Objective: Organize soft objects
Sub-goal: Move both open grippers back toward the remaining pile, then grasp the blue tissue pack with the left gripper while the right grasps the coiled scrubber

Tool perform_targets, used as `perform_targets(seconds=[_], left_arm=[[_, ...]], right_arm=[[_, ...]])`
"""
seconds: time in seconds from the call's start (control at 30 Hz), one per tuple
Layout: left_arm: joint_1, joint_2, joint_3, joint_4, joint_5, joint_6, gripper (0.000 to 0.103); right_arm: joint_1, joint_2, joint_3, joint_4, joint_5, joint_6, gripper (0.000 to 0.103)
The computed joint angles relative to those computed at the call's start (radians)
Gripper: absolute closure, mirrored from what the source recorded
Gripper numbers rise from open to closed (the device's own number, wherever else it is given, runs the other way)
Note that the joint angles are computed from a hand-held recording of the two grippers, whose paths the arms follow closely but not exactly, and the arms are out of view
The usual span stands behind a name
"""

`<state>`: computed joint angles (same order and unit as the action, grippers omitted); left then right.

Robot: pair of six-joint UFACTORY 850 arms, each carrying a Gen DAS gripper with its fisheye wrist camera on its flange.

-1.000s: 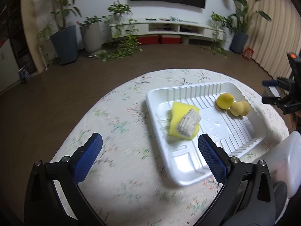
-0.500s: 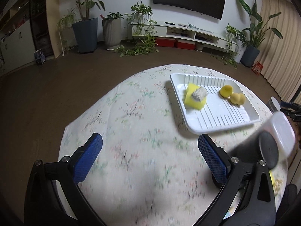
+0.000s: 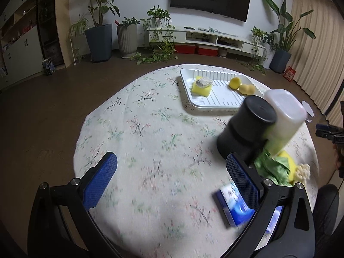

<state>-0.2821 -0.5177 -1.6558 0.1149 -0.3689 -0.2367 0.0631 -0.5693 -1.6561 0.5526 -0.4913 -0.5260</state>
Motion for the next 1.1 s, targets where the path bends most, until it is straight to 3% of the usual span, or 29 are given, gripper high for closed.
perform_targets(seconds=[0.5,0.77,1.0,1.1], left_arm=[[-0.102,0.208,0.303,-0.052,0.100,-0.008,0.000],[-0.171,0.201,0.337,0.020,0.122,-0.081,0.000],[-0.193,0.168,0.338,0.111,0.158,-0.192,0.000],[-0.211,0.149,0.318,0.216,0.159,-0.259,0.000]], right_arm=[[0.101,0.196,0.298,0.176,0.034,-0.099,0.014],[0.175,0.247,0.402,0.158,0.110,-0.076,0.014],[0.201,0.240,0.410,0.107,0.146,-0.005,0.014],[0.214,0.226,0.397,0.038,0.158,0.060,0.014]])
